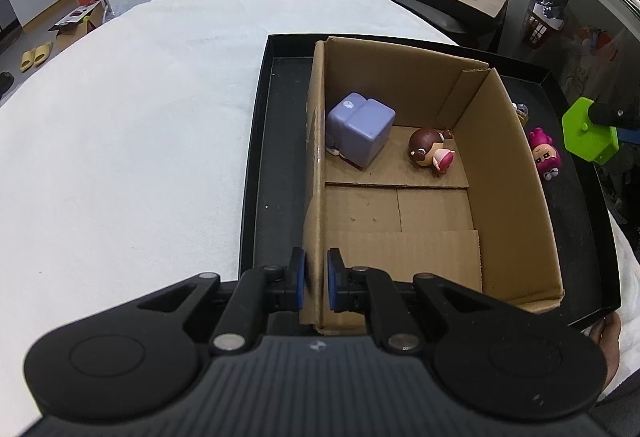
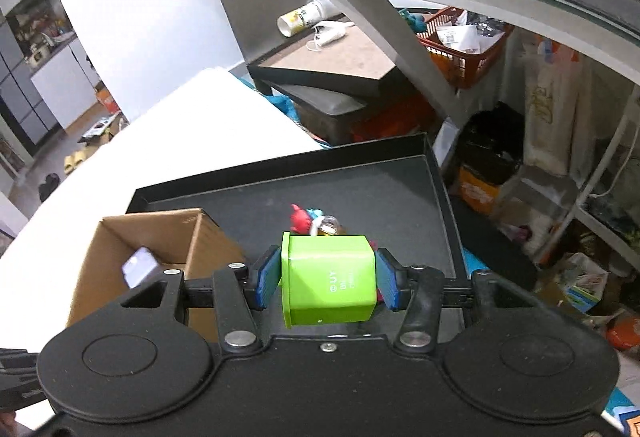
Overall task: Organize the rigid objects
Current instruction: 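Grasp the lime-green cube with the right gripper and lift it toward the box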
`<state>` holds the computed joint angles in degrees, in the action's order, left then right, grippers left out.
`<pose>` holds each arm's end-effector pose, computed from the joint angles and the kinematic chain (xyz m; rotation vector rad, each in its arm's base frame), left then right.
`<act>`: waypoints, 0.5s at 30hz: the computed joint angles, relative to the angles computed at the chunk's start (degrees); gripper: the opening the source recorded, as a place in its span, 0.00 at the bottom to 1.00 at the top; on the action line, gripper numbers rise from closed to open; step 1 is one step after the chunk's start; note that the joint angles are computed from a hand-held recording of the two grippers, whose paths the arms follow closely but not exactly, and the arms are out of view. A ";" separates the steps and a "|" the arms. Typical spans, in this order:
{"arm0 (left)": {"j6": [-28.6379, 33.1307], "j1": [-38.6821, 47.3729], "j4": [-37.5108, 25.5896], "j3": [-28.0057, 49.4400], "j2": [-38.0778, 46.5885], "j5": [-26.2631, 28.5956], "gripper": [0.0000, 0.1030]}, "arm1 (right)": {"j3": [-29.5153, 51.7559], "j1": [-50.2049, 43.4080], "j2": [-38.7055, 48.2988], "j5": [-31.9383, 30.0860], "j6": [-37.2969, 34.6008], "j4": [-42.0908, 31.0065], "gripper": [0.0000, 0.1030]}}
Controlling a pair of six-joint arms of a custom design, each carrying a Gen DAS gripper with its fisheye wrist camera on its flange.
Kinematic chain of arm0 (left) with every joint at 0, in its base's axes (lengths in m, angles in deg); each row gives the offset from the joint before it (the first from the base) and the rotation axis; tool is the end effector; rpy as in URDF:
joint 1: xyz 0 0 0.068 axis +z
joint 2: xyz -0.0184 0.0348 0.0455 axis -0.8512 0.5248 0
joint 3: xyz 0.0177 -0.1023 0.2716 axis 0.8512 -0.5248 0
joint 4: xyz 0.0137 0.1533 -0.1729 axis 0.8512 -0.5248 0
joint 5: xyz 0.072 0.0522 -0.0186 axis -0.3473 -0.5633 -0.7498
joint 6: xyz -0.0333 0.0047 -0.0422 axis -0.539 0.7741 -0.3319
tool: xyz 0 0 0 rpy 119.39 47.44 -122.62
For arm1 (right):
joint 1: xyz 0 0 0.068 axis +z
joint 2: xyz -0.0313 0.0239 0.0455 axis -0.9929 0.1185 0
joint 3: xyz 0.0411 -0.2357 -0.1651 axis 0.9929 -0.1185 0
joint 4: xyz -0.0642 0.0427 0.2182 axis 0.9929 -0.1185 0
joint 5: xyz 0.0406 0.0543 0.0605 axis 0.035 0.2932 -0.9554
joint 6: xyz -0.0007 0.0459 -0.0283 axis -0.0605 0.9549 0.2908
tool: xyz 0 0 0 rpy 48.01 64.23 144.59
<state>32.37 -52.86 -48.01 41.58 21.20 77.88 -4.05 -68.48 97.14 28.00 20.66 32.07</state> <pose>0.2732 0.0153 0.1800 0.7301 2.5854 -0.2342 0.1560 0.0296 0.2000 0.7274 2.3062 0.0700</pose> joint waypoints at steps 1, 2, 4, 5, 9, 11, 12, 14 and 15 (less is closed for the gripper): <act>0.11 0.06 0.08 -0.07 -0.01 0.06 0.09 | 0.05 -0.14 -0.25 -0.34 0.04 0.18 0.48; 0.18 0.14 0.04 0.00 0.03 0.15 0.09 | 0.02 -0.30 -0.54 -0.73 -0.05 0.48 0.48; 0.28 0.40 -0.31 0.35 0.27 0.45 0.08 | -0.04 -0.43 -1.05 -1.63 -0.24 1.16 0.48; 0.33 0.58 -0.59 0.61 0.42 0.71 0.08 | -0.05 -0.17 -1.40 -1.91 -0.09 1.50 0.48; 0.73 1.14 -1.29 1.26 0.83 1.57 0.08 | 0.86 1.75 -2.42 -1.11 0.71 1.96 0.48; 0.84 1.43 -1.28 1.28 0.98 1.92 0.08 | 1.11 2.87 -2.91 -0.95 1.19 2.60 0.48; 0.89 1.56 -1.23 1.26 1.06 2.09 0.08 | 1.31 3.53 -3.08 -0.86 1.31 2.95 0.48; 1.01 1.74 -1.16 1.23 1.19 2.34 0.08 | 1.83 4.96 -3.05 -0.44 1.74 3.58 0.48; 1.03 1.82 -1.21 1.28 1.25 2.49 0.08 | 2.14 5.65 -2.97 -0.22 1.94 3.88 0.48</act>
<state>33.40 -51.04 -49.23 42.87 22.45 80.37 -1.91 -62.83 94.17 27.78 22.61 35.95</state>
